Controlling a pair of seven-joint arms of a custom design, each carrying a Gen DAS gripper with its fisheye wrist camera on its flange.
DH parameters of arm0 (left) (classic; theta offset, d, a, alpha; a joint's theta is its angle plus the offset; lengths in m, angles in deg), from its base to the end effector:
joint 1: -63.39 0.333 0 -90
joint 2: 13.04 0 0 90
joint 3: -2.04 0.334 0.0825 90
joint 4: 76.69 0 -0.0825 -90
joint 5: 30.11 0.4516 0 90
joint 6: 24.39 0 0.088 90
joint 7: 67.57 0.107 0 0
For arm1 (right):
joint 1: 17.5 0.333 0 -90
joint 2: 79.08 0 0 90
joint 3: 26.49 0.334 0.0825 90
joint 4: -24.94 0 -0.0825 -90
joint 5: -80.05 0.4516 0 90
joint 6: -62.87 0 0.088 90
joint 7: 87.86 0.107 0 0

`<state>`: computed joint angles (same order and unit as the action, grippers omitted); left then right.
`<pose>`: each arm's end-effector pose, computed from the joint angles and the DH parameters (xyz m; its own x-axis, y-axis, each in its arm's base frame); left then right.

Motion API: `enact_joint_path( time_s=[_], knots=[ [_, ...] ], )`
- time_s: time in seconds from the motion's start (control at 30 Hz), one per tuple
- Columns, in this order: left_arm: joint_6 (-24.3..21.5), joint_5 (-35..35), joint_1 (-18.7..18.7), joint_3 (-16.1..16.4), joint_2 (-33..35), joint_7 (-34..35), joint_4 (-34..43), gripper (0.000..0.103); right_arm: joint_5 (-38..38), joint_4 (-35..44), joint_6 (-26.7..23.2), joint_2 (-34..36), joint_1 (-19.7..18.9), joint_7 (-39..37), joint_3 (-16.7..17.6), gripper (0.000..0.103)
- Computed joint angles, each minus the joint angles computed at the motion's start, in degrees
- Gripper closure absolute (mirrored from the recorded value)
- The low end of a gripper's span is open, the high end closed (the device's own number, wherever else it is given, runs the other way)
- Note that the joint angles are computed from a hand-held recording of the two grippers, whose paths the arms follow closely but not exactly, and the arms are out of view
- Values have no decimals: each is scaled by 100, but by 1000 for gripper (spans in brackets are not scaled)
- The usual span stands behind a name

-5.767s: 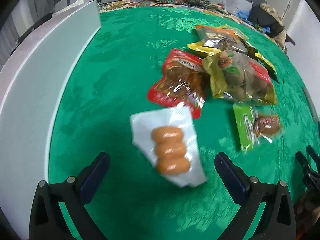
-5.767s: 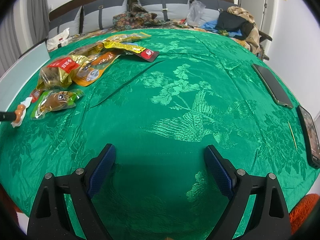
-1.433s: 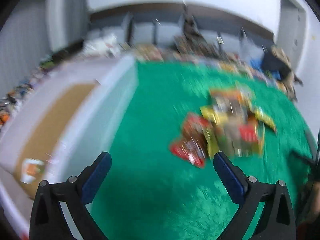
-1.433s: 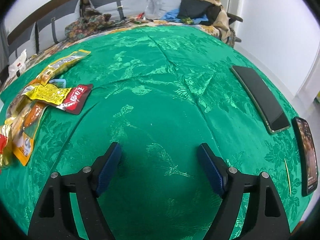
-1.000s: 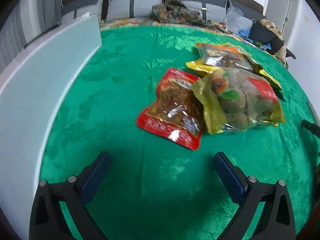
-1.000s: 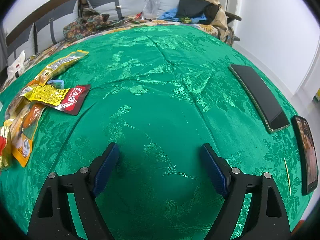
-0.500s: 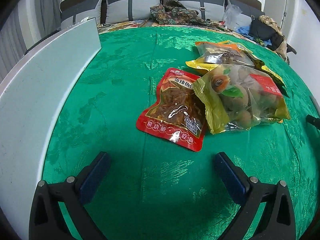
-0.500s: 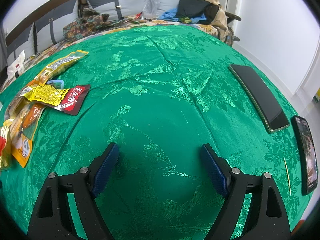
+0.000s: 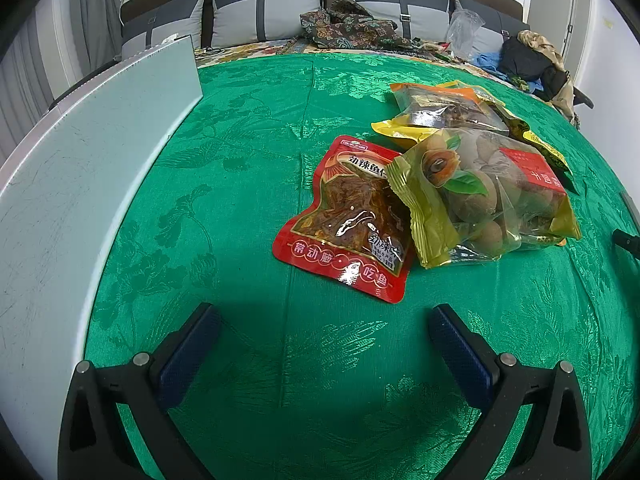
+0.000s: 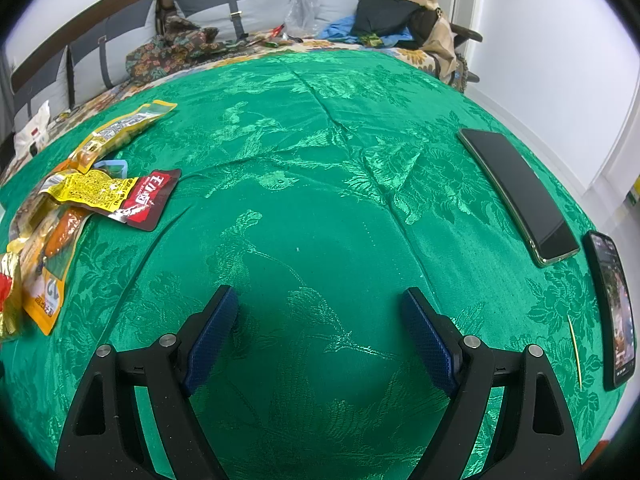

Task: Organize snacks
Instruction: 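Return both tools to the snack pile on the green cover, then grasp the red spicy fish pack with the left gripper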

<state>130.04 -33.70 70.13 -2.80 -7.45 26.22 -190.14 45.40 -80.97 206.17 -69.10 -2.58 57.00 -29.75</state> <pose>0.6826 0.0262 0.4742 0.0100 -0.9996 0.0247 -0.8141 -0.0225 -0.5803 0.6925 0.1487 0.4693 -0.3495 -0.9364 0.0308 -0.7460 0.2583 -0.6138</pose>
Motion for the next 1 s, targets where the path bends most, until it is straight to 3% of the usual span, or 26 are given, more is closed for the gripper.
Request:
enact_joint_path(
  time_s=[0.6,0.73,0.87,1.0],
  knots=[
    [1,-39,9,-7,-1,37,0,0,-1,5,-6,3,2,0,-2,17],
    [-549,104,9,45,112,-277,354,0,-1,5,-6,3,2,0,-2,17],
    [-770,1165,-115,188,332,-1212,789,0,-2,3,-8,2,2,0,-2,17],
    [-1159,1038,-41,24,802,-787,1496,1,-3,4,-9,3,1,1,-3,17]
  ],
)
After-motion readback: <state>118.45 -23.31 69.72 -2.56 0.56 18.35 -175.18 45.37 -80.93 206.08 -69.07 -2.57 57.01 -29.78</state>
